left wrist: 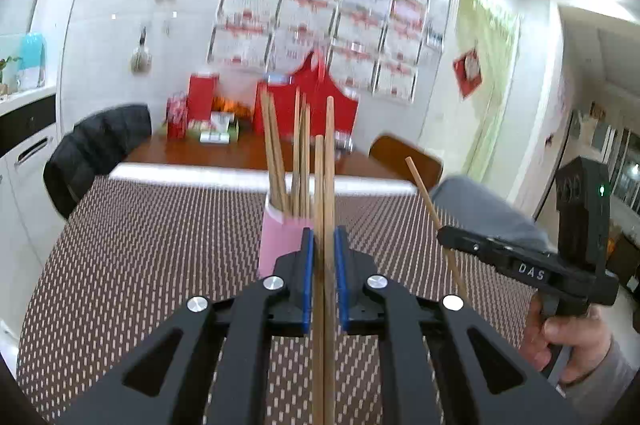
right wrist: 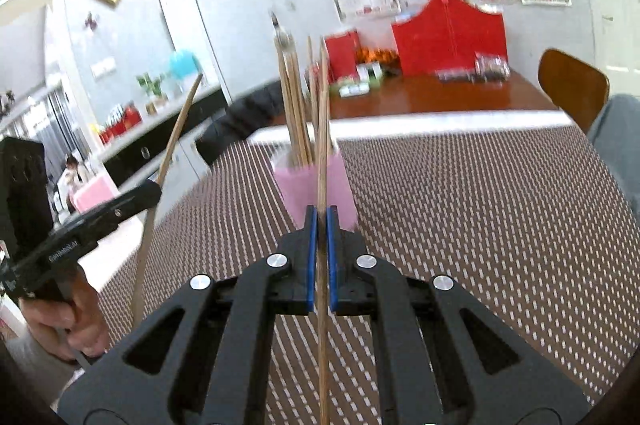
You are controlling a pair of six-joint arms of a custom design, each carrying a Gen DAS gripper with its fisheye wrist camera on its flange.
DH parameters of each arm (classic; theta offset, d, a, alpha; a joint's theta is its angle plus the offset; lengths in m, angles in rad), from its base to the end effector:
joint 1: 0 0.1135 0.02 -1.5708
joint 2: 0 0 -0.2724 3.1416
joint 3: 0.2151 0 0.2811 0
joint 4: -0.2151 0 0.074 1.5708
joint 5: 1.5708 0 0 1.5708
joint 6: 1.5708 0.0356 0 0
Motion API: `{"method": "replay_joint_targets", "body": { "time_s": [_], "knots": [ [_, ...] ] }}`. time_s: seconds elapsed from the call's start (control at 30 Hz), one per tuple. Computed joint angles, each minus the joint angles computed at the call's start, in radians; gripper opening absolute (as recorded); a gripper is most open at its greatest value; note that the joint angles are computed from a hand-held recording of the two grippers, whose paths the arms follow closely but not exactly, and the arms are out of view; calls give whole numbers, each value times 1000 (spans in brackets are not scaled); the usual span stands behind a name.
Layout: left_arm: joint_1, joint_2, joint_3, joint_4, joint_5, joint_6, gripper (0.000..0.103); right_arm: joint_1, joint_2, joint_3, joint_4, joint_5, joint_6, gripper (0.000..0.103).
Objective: Organize utensils
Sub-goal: 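Lift both held chopsticks upright and carry them over the pink cup, then lower both chopsticks into the pink cup and open both tools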
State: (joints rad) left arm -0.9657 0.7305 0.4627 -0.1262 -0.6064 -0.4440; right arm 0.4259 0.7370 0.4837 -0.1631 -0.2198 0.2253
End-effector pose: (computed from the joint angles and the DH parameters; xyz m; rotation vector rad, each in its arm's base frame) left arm 0.1266 -0.1473 0.2408 0.1050 1.9052 -0.3624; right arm 0.1777 0.0891 0.2419 -0.3481 2.0033 0.6345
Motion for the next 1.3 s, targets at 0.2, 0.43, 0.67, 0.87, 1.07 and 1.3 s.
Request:
{"method": "replay_joint_targets", "body": {
  "time_s": [0.2,0.43,0.67,0.87,1.07,1.3],
  "knots": [
    [122,81,56,274,81,158,10,-4,194,135,240,-15,60,5],
    [278,305,183,591,226,289,10,24,450,362,429,34,133,5],
    [426,542,269,788,334,228,10,48,676,514,573,79,141,5],
    [477,690,272,924,359,203,10,38,802,535,672,86,134,5],
    [487,771,277,982,365,207,10,23,865,527,712,71,146,5],
    [475,798,272,987,357,218,10,28,859,506,702,74,125,5]
  ]
}}
